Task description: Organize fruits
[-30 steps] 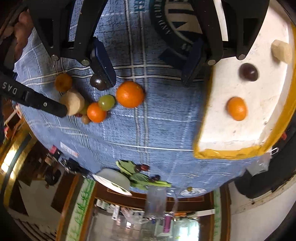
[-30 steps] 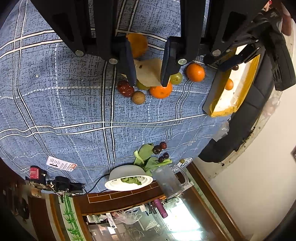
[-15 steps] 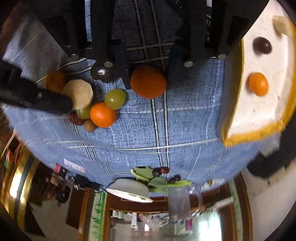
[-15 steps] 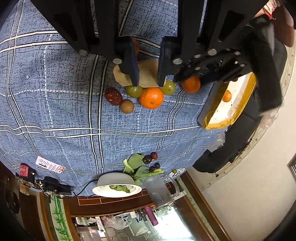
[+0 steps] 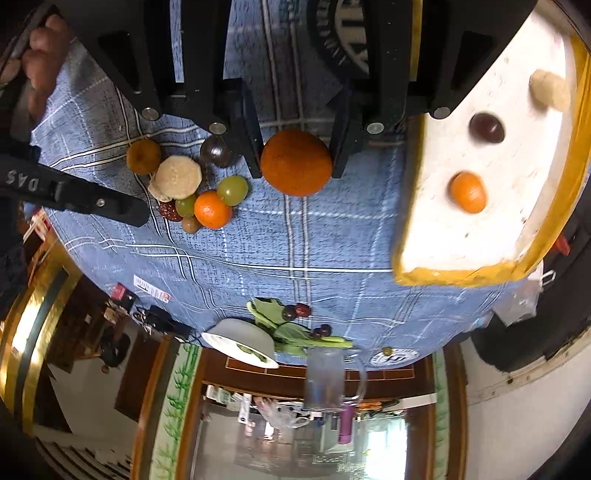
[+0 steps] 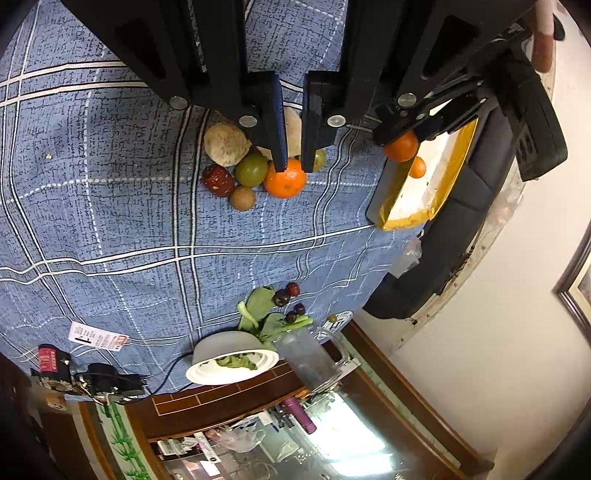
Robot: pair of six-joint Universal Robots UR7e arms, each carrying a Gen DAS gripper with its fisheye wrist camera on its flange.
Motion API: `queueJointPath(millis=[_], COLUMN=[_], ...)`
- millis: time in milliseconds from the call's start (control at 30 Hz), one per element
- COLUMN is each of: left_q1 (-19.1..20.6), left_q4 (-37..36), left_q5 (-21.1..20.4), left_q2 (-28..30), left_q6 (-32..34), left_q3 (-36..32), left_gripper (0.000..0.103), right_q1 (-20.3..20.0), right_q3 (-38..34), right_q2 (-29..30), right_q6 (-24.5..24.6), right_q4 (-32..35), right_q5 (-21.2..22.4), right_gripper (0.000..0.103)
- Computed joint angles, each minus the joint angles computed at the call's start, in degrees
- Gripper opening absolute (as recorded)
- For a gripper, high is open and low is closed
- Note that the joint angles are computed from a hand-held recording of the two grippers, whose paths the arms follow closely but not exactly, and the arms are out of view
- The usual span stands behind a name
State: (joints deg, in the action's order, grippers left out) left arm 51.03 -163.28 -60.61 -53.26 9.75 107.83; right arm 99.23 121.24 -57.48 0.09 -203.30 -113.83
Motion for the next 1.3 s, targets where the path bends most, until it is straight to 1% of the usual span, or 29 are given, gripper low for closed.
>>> queueJointPath(millis=[33,100,133,167,200,233,267,300,333,367,433,467,533,567,633,667,733,767,867,1000,1033,1133,1200,1233,1267,1300], left_q1=[-0.02,-0.18,-0.33,-0.48,-0.68,-0.85,-1.04,-1.32,-1.61,-1.76,-2.01,-2.12,-2.27,-2.38,-2.41,-2.34,-1.98,-1.67,-0.54,1.45,2.01,3.36,4.02,4.4,4.62,4.9], left_q4=[0.23,0.46,0.2,-0.11,-0.07,0.41,0.29,0.0,-0.56,-0.92,-1.24,-1.37,-1.92,-2.23,-2.8,-3.03,-3.63,-3.85,-3.95,-4.14,-3.95,-4.23,-4.45,-4.67,-4.77,-4.84], left_q5=[0.13,0.44,0.66,0.92,1.24,1.25,1.42,1.93,2.41,2.6,3.0,3.27,3.86,4.25,4.8,5.01,5.16,5.21,5.14,4.85,4.62,3.88,3.08,2.72,2.64,2.55], left_q2=[-0.65,-1.77,-2.45,-2.91,-3.45,-4.31,-4.85,-5.51,-6.31,-6.9,-8.34,-8.99,-10.34,-11.33,-12.74,-13.42,-15.11,-15.85,-17.56,-18.84,-19.04,-19.49,-19.76,-20.11,-20.24,-20.38], left_q6=[-0.45,-1.19,-1.28,-1.29,-1.49,-1.75,-1.8,-1.81,-1.71,-1.74,-2.11,-2.24,-2.4,-2.7,-2.89,-2.95,-3.18,-3.29,-4.0,-5.07,-5.29,-5.5,-5.7,-5.62,-5.5,-5.4], left_q3=[0.41,1.21,1.82,2.3,2.75,3.13,3.48,4.01,4.62,5.03,5.87,6.27,7.08,7.63,8.35,8.63,9.31,9.49,9.63,9.5,9.43,9.73,10.03,10.42,10.6,10.78], left_gripper=[0.034,0.034,0.034,0.034,0.034,0.034,0.034,0.034,0.034,0.034,0.034,0.034,0.034,0.034,0.034,0.034,0.034,0.034,0.034,0.034,0.034,0.034,0.034,0.034,0.034,0.034], right_q1=[0.75,2.43,2.63,2.76,3.86,4.08,4.53,5.32,5.92,6.69,7.41,7.5,7.65,7.33,7.26,7.26,7.07,6.84,6.79,6.55,6.83,7.89,8.14,8.16,8.29,8.34], right_q3=[-0.6,-3.23,-3.66,-3.72,-5.01,-5.2,-5.52,-6.43,-7.29,-8.23,-8.82,-8.78,-8.6,-7.77,-7.01,-6.87,-6.23,-5.49,-4.6,-1.83,-1.79,-2.96,-4.21,-4.21,-4.37,-3.42], right_q2=[0.85,3.69,4.39,4.5,6.22,6.53,7.27,8.47,9.57,11.16,12.88,13.27,13.46,12.45,12.01,11.96,11.45,10.65,9.6,6.75,6.73,7.75,7.68,7.63,7.51,6.82], right_q6=[-1.38,-4.3,-5.27,-5.47,-8.06,-8.51,-9.69,-11.06,-12.06,-14.4,-17.8,-18.61,-19.34,-17.83,-16.65,-16.49,-14.55,-12.79,-9.62,-3.32,-3.27,-5.93,-5.61,-5.53,-5.18,-5.01], right_q4=[-0.23,1.05,0.68,0.48,-0.52,-0.68,-1.44,-1.15,-0.25,-1.26,-3.91,-5.21,-7.08,-6.08,-6.42,-6.67,-6.67,-6.32,-5.7,-4.23,-4.17,-4.22,-0.11,0.05,0.61,-0.53], right_q5=[-1.95,-7.57,-8.32,-8.69,-11.46,-12.09,-13.2,-16.15,-18.83,-21.97,-23.88,-23.76,-23.54,-21.92,-21.49,-21.4,-20.12,-18.65,-16.81,-13.29,-13.78,-17.2,-20.62,-20.64,-22.14,-23.66], right_gripper=[0.013,0.014,0.015,0.018,0.023,0.026,0.031,0.04,0.043,0.043,0.044,0.042,0.02,0.011,0.01,0.008,0.005,0.003,0.003,0.002,0.002,0.003,0.003,0.003,0.003,0.004])
